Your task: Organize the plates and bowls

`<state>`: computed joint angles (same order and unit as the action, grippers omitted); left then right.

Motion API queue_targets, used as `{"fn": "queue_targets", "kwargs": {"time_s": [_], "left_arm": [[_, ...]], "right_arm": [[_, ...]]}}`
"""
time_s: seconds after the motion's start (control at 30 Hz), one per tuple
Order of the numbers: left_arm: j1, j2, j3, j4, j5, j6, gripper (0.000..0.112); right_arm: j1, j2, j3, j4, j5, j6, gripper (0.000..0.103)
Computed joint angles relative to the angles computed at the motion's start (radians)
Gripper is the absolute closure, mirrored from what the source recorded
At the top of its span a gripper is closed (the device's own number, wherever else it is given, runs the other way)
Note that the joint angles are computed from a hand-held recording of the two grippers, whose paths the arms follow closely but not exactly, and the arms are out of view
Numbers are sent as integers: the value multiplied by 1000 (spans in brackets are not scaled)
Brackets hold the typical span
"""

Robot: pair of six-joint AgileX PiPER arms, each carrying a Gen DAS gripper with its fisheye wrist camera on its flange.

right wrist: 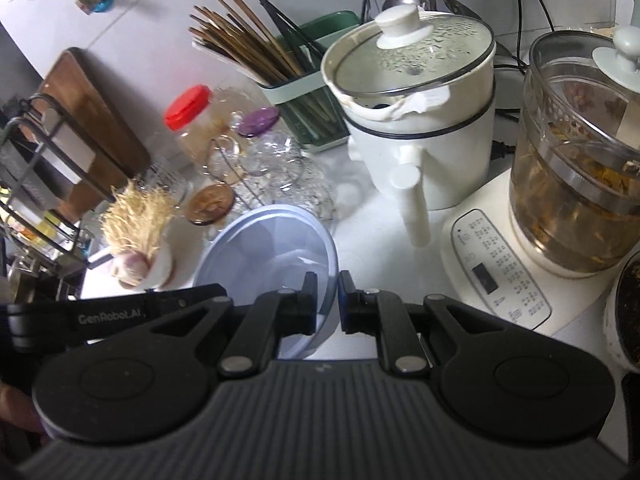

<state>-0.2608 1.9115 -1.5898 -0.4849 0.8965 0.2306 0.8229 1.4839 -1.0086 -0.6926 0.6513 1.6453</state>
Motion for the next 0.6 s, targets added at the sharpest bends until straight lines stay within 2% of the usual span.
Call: {"fn": "queue_targets", "kwargs": {"time_s": [0.17,0.33,0.6], "left_arm": [[25,-54,63,-15,-25,49,94],[79,-85,102,-49,-1,62,94],[167,-141,187,-83,-8,109,94]], "right_arm": [[59,13,-23,-48,35,61,90],[92,33,-53,-56,46,70,90],[113,95,-126,-55,17,34,90]]}}
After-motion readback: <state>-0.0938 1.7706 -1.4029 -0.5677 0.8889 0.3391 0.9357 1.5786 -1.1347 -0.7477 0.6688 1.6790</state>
